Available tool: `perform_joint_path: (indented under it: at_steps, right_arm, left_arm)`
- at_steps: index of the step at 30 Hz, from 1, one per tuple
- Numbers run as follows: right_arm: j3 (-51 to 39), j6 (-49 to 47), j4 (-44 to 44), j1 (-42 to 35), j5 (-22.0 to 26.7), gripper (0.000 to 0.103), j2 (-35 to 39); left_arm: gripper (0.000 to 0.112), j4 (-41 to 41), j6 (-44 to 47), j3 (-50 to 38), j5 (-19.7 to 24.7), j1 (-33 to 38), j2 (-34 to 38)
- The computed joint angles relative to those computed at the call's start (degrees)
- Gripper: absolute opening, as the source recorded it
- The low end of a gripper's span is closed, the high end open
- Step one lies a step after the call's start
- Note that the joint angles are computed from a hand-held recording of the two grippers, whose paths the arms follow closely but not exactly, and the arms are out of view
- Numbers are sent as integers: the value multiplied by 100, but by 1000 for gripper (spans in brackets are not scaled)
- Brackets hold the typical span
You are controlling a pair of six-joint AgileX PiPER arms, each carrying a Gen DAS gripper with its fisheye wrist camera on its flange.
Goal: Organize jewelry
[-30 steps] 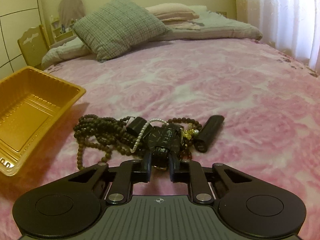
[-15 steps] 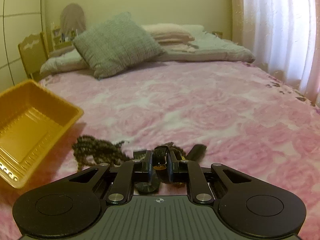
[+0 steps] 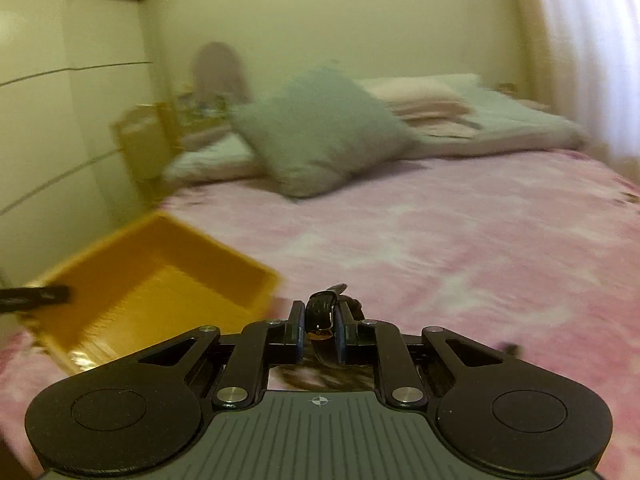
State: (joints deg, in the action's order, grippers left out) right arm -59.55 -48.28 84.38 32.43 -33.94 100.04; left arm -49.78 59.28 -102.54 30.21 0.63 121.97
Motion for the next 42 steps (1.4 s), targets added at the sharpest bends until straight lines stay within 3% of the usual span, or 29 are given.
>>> perform_joint_path:
  at_steps: [5, 8, 14, 18, 21, 22, 23, 24, 26, 31, 35, 38, 42]
  right_arm:
    - [-675, 302, -844, -143, 1113, 15, 431]
    - [-1130, 11, -702, -139, 1534, 15, 821]
    - [-1530, -220, -370, -135, 1931, 15, 1263]
    - [-1447, 269, -825, -121, 2033, 15, 1318]
    - [-1356, 1234, -1729, -192, 2147, 16, 1338]
    - [-1319, 1642, -2120, -202, 2107, 18, 1329]
    - [-1198, 1984, -2436, -200, 1998, 28, 1259]
    - [-1079, 2133, -2550, -174, 1823, 48, 1191]
    - [-828, 2069, -2411, -90, 1435, 59, 1019]
    - [96, 899, -1020, 241, 69, 59, 461]
    - [744, 385, 188, 301, -712, 59, 164]
    - [1040, 143, 999, 95, -925, 59, 69]
    - [1292, 406, 1119, -237, -893, 54, 62]
  left_arm:
    - [6, -36, 40, -2, 16, 7, 7]
    - [6, -41, 48, -1, 24, 5, 8]
    - [6, -104, 107, 11, 25, 7, 23]
    - [6, -101, 112, 15, 20, 7, 22]
    - [6, -109, 99, 13, 28, 10, 39]
    - [7, -111, 107, 29, 12, 7, 39]
    - [7, -184, 195, 84, -35, 4, 27]
    - [7, -201, 210, 117, -57, 3, 16]
    - [7, -225, 194, 146, -54, 7, 1]
    - [7, -257, 214, 135, -44, 25, 26]
    - [7, -272, 189, 139, -41, 33, 27]
    - [7, -267, 178, 136, -38, 38, 34]
    - [7, -277, 197, 165, -60, 45, 29]
